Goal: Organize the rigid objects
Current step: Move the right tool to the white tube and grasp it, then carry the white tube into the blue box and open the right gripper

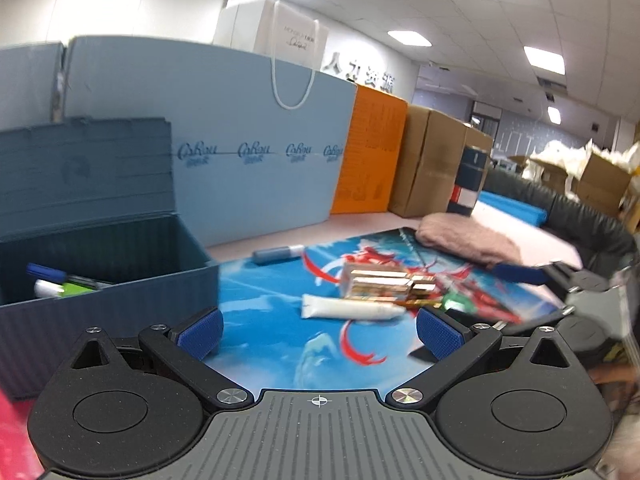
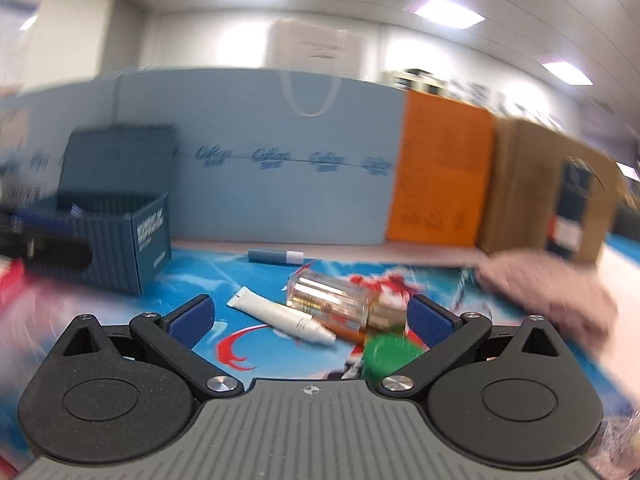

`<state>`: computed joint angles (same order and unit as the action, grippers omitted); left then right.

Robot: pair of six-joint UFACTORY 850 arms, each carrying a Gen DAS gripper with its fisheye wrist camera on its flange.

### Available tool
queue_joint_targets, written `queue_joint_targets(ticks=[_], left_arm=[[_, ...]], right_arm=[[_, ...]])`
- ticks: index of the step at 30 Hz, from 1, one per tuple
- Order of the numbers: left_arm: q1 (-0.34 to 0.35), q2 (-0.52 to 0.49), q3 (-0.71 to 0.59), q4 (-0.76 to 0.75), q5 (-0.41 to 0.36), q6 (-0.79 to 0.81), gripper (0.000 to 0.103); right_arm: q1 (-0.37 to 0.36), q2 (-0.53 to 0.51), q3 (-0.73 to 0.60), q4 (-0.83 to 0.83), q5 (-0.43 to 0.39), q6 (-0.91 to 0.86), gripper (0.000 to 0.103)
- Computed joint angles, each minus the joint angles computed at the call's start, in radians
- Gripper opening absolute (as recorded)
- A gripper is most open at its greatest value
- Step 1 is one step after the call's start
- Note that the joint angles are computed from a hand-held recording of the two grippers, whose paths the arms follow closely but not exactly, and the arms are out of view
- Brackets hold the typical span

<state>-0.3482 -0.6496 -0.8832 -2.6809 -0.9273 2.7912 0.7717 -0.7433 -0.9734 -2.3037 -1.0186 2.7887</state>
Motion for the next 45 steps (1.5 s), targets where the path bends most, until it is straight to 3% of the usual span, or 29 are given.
queue_joint_targets(ticks=[3, 8, 10, 14, 21, 23, 25, 29, 33, 37, 38, 45], left_arm=[[0.003, -0.013, -0.052, 0.062, 0.032, -0.118, 0.103], [0.009, -0.042, -0.133, 0.131, 0.097, -0.263, 0.103], [0.017, -0.059, -0.162, 0.184, 0.106, -0.324, 0.103], [0.044, -0.099, -0.216, 0.339, 0.103, -0.502, 0.103], [0.063, -0.118, -0.235, 0.386, 0.09, -0.574, 0.103], [0.067, -0.119, -0.239, 0.39, 0.087, -0.585, 0.103], [0.069, -0.118, -0.24, 0.392, 0.084, -0.593, 0.103], [0.074, -0.113, -0.235, 0.398, 0.071, -0.601, 0.103], [0.086, -0.107, -0.226, 0.412, 0.046, -0.621, 0.103], [0.096, -0.102, -0.22, 0.419, 0.024, -0.635, 0.103], [0.098, -0.102, -0.22, 0.425, 0.02, -0.641, 0.103], [0.129, -0.114, -0.232, 0.499, -0.047, -0.742, 0.103]], right_arm=[[-0.06, 0.007, -0.031, -0.08, 0.112, -0.078, 0.092], [-0.149, -0.022, -0.141, -0.191, 0.378, -0.119, 0.059], [-0.174, -0.045, -0.194, -0.221, 0.483, -0.123, 0.05], [-0.206, -0.087, -0.278, -0.316, 0.65, -0.061, 0.049], [-0.225, -0.119, -0.348, -0.308, 0.738, -0.024, 0.044], [-0.226, -0.118, -0.359, -0.335, 0.795, 0.015, 0.036], [-0.223, -0.119, -0.367, -0.371, 0.848, 0.055, 0.036], [-0.212, -0.121, -0.373, -0.447, 0.851, 0.169, 0.038], [-0.201, -0.147, -0.408, -0.294, 0.833, 0.038, 0.045], [-0.184, -0.146, -0.408, -0.065, 0.801, -0.17, 0.019], [-0.182, -0.142, -0.405, -0.049, 0.798, -0.176, 0.017], [-0.144, -0.087, -0.326, -0.132, 0.667, -0.039, 0.017]])
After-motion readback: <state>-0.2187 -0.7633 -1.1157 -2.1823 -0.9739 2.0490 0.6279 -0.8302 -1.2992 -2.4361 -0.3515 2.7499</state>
